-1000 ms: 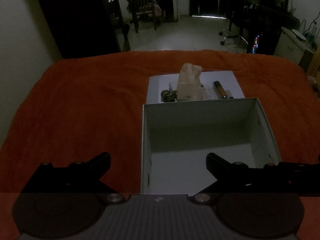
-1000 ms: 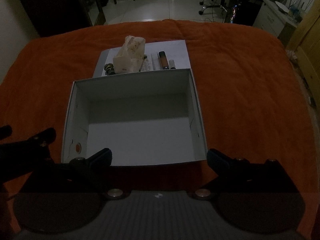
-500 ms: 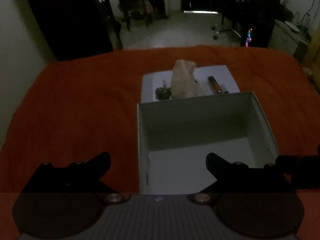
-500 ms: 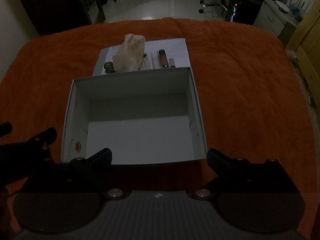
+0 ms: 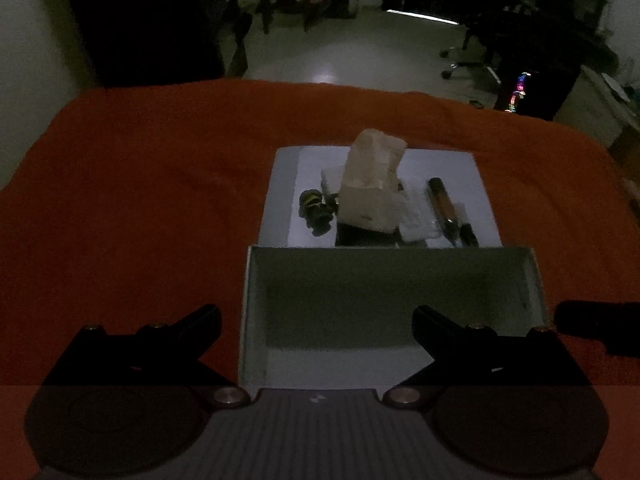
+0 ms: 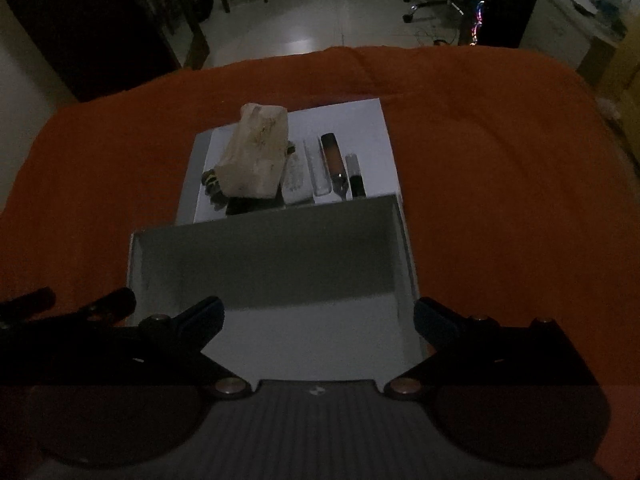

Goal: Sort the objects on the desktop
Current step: 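Move both tools over the white box toward the items behind it, then lower left tool to the dark figurine while right tool lowers to the clear vial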

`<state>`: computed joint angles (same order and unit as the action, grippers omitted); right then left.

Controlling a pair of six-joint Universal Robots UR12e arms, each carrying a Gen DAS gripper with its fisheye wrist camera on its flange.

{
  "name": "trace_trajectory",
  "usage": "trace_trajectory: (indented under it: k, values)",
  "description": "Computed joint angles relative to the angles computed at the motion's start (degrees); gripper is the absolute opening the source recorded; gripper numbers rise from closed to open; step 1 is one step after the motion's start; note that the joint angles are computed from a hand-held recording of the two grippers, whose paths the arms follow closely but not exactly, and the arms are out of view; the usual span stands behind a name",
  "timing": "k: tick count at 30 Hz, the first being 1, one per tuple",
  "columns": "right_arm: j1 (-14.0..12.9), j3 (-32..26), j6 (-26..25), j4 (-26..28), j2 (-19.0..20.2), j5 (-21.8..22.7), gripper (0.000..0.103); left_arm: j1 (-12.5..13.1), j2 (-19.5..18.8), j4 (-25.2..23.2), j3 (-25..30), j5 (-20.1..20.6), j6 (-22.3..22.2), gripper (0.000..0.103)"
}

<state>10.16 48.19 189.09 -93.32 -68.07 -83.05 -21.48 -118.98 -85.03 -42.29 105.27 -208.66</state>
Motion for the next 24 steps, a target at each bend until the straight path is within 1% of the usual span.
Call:
trace_trajectory:
  k: [4,8,10,12,14,19,22,24]
  values:
    - [-0.53,-3.41,0.55,1.65,2.63,0.3,0.103,0.76,-2.24,-1.97,3.0,-0.71,-1.43,0.103]
    - [-0.57,-4.62,0.56,3.37,3.73,0.18,0.103,1.37,-4.74,-4.29,6.79,-0.91,-2.53,0.103]
    - [-0.7,-5.64,0.35,4.24,4.45,0.4,0.103,1.71,-5.88,-4.97,8.61,-1.6,-2.4,0.103]
    - [-0.79,-9.05,-0.04,5.9,6.54,0.64,0.103,2.18,-7.2,-5.64,10.48,-2.01,-2.03,0.103]
    - [-0.88,-10.66,-0.13,6.07,7.68,0.49,0.103,2.74,-8.72,-6.75,12.68,-2.7,-1.79,0.103]
    - [-1.4,-15.46,1.09,6.7,11.19,0.35,0.103,4.71,-12.76,-11.01,18.69,-6.65,-2.79,0.103]
    - [-1.59,-20.05,2.18,7.81,14.48,0.84,0.103,5.25,-13.77,-11.16,19.37,-6.92,-3.15,0.103]
    - [-1.79,-21.5,2.24,8.22,15.67,1.44,0.103,5.51,-15.35,-12.88,21.61,-6.95,-2.49,0.103]
